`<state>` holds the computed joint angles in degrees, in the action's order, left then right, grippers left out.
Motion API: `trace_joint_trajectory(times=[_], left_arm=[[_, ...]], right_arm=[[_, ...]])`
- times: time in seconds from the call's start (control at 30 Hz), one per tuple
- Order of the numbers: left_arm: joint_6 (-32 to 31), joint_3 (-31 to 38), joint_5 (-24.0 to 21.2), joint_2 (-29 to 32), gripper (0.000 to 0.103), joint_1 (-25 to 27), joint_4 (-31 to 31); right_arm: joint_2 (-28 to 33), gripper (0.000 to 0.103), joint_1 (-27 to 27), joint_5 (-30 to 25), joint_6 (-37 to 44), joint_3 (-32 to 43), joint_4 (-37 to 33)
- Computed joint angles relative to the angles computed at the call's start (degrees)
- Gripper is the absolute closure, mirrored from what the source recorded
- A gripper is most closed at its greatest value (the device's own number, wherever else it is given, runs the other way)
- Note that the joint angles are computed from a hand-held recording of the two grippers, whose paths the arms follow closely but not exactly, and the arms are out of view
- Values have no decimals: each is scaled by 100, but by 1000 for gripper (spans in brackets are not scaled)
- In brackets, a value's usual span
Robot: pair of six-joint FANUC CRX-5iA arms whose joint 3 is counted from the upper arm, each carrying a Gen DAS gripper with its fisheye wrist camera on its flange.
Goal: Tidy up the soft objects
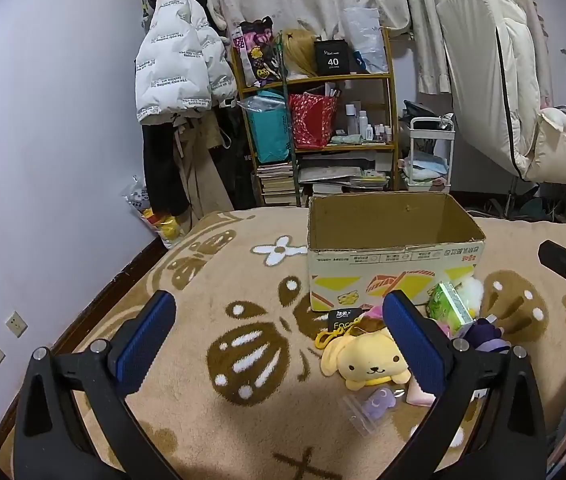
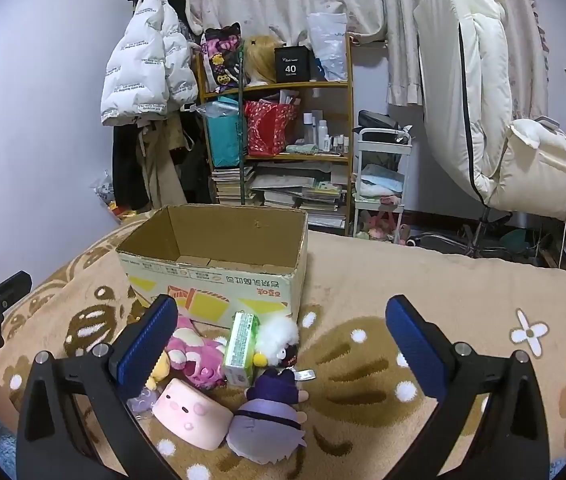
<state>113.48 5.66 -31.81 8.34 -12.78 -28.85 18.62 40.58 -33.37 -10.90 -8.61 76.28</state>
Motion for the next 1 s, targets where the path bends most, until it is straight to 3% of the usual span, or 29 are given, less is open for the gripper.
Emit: trace_joint_trajectory(times=[1.0], left_arm=[[9,-3,-1,-8,1,-8,-17]], right_arm=[[7,0,-70,85,-222,-72,237]])
